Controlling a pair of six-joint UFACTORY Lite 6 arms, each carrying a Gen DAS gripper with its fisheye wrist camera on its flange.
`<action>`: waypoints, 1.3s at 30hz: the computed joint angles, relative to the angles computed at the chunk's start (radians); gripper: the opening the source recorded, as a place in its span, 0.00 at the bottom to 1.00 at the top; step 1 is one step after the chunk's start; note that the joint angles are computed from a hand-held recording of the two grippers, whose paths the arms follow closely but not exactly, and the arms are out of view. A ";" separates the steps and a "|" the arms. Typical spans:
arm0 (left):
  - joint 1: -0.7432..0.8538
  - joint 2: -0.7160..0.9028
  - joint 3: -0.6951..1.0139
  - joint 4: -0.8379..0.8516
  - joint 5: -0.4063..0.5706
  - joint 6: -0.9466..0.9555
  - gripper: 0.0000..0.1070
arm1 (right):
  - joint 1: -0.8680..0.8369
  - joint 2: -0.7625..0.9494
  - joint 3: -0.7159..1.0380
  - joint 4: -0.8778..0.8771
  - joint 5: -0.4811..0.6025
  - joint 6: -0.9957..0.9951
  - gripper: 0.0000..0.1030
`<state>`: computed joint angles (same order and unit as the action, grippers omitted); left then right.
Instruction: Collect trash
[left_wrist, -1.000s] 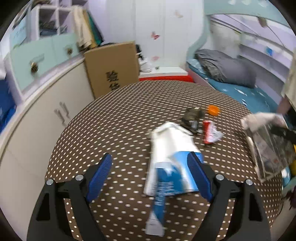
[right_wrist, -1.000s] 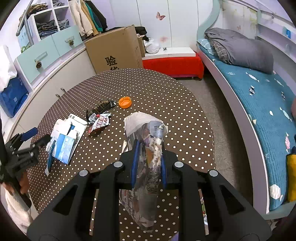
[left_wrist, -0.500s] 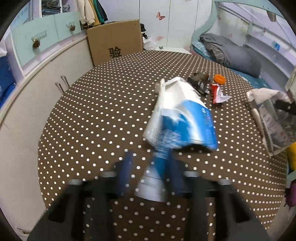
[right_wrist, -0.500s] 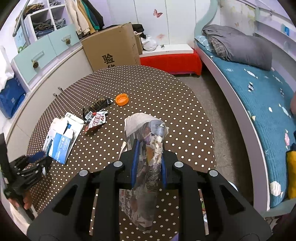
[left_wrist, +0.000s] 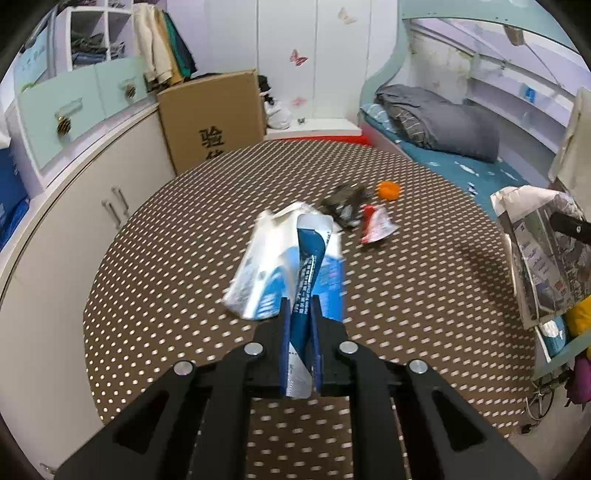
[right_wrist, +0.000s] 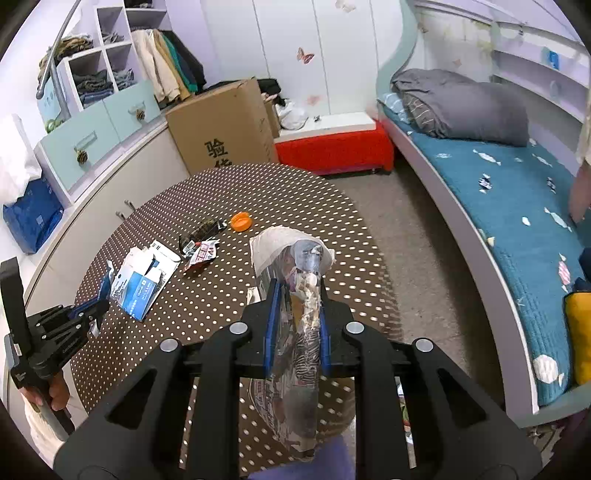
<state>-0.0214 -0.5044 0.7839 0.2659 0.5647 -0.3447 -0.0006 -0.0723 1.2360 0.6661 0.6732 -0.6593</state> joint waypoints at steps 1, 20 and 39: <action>-0.050 0.009 0.015 0.048 0.007 -0.060 0.09 | -0.020 -0.014 -0.008 0.009 0.008 -0.013 0.17; -0.592 0.492 0.469 0.307 0.027 -0.418 0.09 | -0.535 -0.105 -0.088 0.141 0.180 -0.269 0.18; -0.859 1.202 1.220 0.056 0.120 -0.151 0.10 | -0.906 0.105 -0.056 0.137 0.199 -0.394 0.18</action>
<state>-0.8804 0.6976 2.0040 0.3222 0.6847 -0.4960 -0.9061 0.0330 1.1803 0.8033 0.8723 -1.0530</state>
